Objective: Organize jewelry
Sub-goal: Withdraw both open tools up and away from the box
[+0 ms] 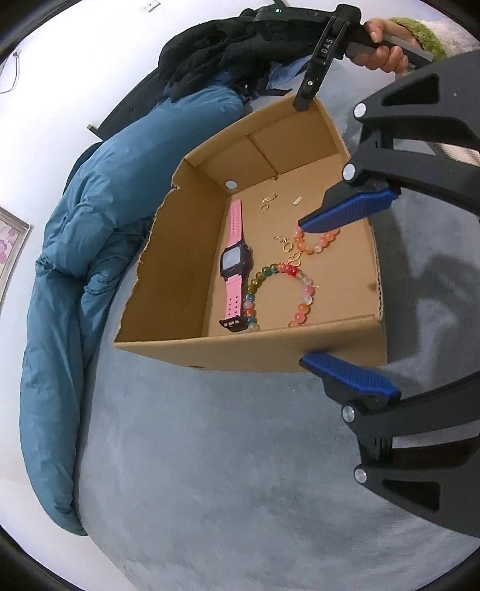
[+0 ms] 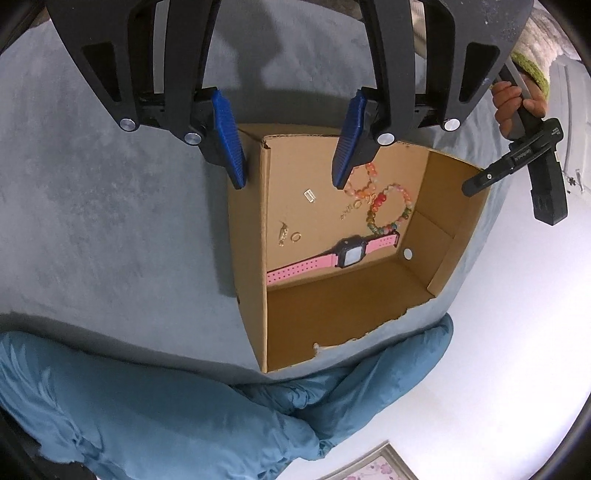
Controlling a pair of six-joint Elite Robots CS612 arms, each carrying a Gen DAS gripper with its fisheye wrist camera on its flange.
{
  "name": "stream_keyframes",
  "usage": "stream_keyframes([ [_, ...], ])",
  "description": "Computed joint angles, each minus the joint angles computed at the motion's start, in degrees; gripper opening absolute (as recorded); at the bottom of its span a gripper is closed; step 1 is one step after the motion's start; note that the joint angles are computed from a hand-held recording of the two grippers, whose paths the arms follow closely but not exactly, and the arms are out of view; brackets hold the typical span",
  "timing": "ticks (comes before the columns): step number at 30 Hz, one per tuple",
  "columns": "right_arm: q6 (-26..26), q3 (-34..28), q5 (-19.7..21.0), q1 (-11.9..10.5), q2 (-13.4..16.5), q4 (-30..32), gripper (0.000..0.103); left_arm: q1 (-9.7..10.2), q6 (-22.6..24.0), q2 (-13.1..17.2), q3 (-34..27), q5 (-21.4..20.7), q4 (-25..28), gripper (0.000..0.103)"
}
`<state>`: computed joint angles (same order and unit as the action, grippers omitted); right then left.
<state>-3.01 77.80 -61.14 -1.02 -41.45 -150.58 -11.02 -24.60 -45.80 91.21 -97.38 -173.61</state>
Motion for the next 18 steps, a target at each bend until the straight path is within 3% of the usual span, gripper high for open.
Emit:
stream_keyframes([
  [11, 1.3, 6.2, -1.1, -0.9, -3.8, -2.5, 0.047, -1.91, 0.0, -2.8, 4.6, -1.0, -0.9, 0.065],
  [18, 2.3, 8.3, -0.7, -1.2, -4.5, -4.5, 0.047, -2.62, -0.6, -4.5, 7.3, -0.8, -1.3, 0.065],
])
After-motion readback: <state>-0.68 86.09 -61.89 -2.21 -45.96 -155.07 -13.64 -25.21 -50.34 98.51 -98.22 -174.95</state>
